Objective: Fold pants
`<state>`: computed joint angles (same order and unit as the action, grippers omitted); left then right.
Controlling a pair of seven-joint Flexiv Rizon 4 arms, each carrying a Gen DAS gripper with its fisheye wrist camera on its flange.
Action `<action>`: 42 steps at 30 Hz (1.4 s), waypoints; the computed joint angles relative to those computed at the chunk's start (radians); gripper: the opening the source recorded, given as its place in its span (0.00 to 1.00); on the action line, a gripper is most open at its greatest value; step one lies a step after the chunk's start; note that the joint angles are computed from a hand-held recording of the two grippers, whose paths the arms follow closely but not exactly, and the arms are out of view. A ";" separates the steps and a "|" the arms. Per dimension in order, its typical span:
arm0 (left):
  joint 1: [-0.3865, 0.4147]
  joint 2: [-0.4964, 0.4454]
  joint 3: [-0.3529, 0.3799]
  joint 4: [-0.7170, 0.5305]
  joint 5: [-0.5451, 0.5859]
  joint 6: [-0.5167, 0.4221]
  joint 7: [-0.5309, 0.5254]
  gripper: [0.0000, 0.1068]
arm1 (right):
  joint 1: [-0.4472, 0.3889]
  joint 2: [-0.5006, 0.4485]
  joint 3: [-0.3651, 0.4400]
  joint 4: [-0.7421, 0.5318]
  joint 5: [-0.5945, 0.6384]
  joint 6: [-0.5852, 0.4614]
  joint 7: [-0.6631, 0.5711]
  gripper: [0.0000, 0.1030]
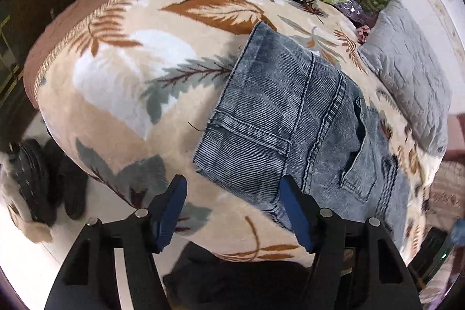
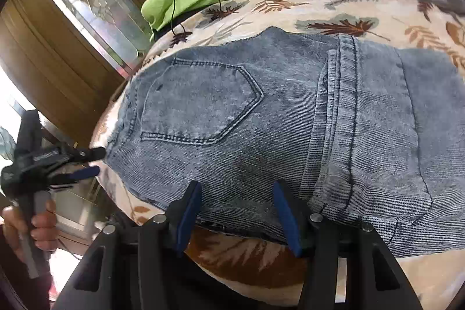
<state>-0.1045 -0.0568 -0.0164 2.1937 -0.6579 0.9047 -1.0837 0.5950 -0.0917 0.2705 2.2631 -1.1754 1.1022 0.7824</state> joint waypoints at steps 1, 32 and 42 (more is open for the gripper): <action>0.001 -0.002 -0.001 -0.002 -0.012 -0.009 -0.009 0.63 | -0.006 0.008 -0.008 0.010 -0.039 0.018 0.041 0.52; 0.001 -0.062 -0.034 0.012 -0.418 -0.074 0.111 0.22 | -0.053 0.050 0.014 0.031 -0.208 -0.019 0.222 0.51; -0.038 -0.033 -0.039 0.012 -0.474 -0.025 0.220 0.12 | -0.043 0.053 0.011 0.027 -0.158 -0.043 0.195 0.51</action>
<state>-0.1429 -0.0900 -0.0555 2.2056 -1.1316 0.8792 -0.8638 0.5516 -0.0383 0.2814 2.2905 -1.3338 1.0596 0.9774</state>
